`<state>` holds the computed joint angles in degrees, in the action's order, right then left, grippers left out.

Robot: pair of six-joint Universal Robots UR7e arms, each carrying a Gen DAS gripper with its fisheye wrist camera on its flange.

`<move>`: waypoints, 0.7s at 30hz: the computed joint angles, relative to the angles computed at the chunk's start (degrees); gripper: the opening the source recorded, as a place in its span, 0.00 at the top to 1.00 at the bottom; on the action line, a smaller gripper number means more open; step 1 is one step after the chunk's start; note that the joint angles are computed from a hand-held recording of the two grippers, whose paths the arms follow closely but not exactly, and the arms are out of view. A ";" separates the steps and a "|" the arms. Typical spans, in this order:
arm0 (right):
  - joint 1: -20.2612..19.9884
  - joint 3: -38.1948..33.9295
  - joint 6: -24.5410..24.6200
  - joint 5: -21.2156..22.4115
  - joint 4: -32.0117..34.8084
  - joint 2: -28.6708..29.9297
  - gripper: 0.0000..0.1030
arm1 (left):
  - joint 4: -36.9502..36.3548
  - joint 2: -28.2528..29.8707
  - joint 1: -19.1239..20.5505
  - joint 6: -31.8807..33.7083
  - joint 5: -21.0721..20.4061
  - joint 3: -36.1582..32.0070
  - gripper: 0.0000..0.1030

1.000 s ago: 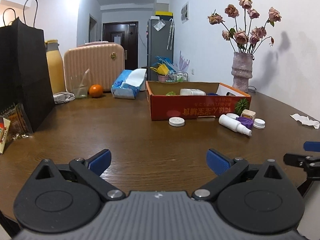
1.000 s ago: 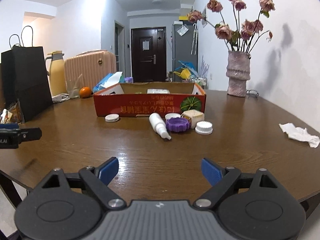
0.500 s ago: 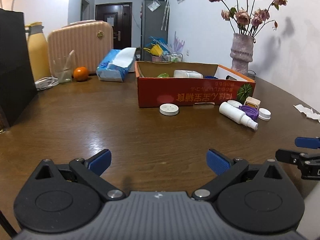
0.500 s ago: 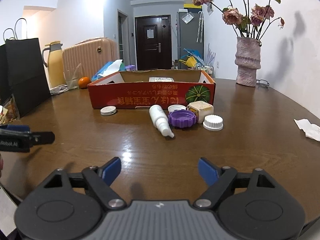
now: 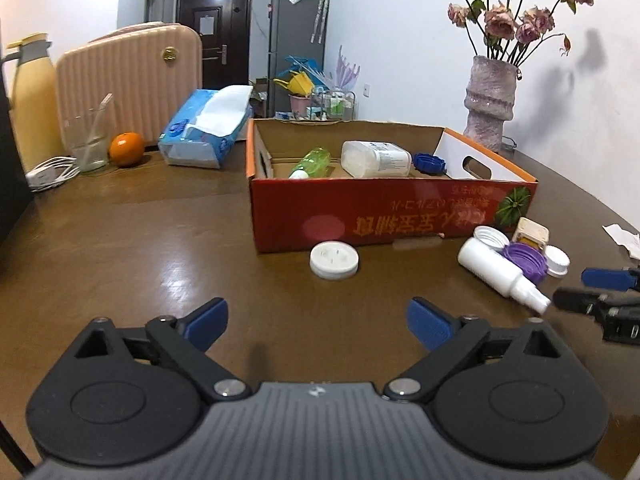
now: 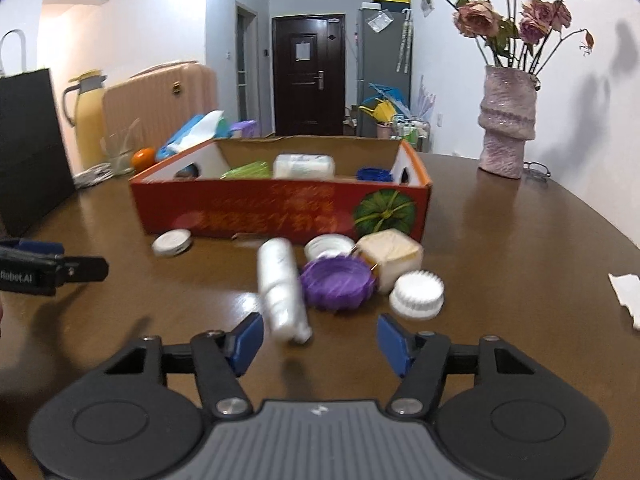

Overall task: Organize rigid objects
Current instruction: 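Withdraw both tools from the box toward the remaining items, then grasp the white round cap with the left tool while the right tool grasps a white ridged cap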

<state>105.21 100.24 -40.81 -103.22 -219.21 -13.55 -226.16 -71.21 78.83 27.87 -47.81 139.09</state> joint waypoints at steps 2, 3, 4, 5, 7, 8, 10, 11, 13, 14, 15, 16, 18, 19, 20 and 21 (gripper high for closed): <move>-0.16 -2.03 0.52 -0.76 0.67 0.32 0.43 | 2.00 0.84 1.04 0.61 -0.92 -2.48 0.14; -0.33 -3.15 0.74 -1.22 0.92 0.51 0.43 | 3.11 1.19 1.43 0.49 -1.04 -3.55 0.17; -0.50 -4.07 0.86 -1.66 1.24 0.68 0.43 | 4.74 1.34 2.03 0.28 -1.62 -4.77 0.19; -0.67 -5.09 1.02 -2.37 1.83 0.87 0.44 | 6.75 1.29 2.69 -0.25 -2.48 -5.90 0.21; -1.08 -7.02 1.05 -3.83 2.79 1.36 0.45 | 9.95 1.47 3.88 -1.22 -3.78 -7.98 0.25; -1.28 -8.04 1.03 -4.70 3.36 1.65 0.47 | 11.32 1.71 4.35 -1.78 -3.87 -9.01 0.26; -1.71 -9.49 0.99 -5.69 4.23 2.04 0.48 | 13.58 2.19 5.09 -2.69 -3.83 -10.85 0.31; -1.93 -10.08 1.11 -5.92 4.70 2.18 0.49 | 14.58 2.37 5.40 -2.98 -3.95 -11.67 0.32; -2.28 -11.30 1.59 -6.31 6.24 2.44 0.51 | 15.95 2.65 5.94 -3.10 -4.67 -12.89 0.35; -2.36 -11.75 1.53 -6.46 6.85 2.54 0.52 | 16.38 2.82 6.20 -3.17 -5.04 -13.35 0.35; -2.40 -12.24 1.33 -6.40 7.42 2.71 0.55 | 16.78 2.95 6.49 -3.29 -5.72 -13.84 0.37; -2.44 -12.59 1.15 -6.14 7.62 2.91 0.57 | 17.03 3.10 6.70 -3.49 -6.19 -14.26 0.42; -2.46 -13.22 0.78 -5.62 8.02 3.22 0.64 | 16.58 3.57 6.68 -2.87 -6.42 -14.62 0.58; -2.41 -13.52 0.55 -5.60 8.07 3.41 0.64 | 16.16 3.87 6.48 -2.35 -5.99 -14.66 0.61; -2.38 -13.77 0.38 -5.55 8.15 3.55 0.64 | 15.33 4.22 6.32 -1.65 -5.63 -14.60 0.61; -2.40 -14.00 0.41 -5.41 8.40 3.58 0.65 | 14.73 4.50 6.20 -1.12 -5.42 -14.55 0.61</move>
<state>102.80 86.24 -40.40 -108.63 -210.81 -9.98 -211.43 -66.71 85.02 26.74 -53.23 124.54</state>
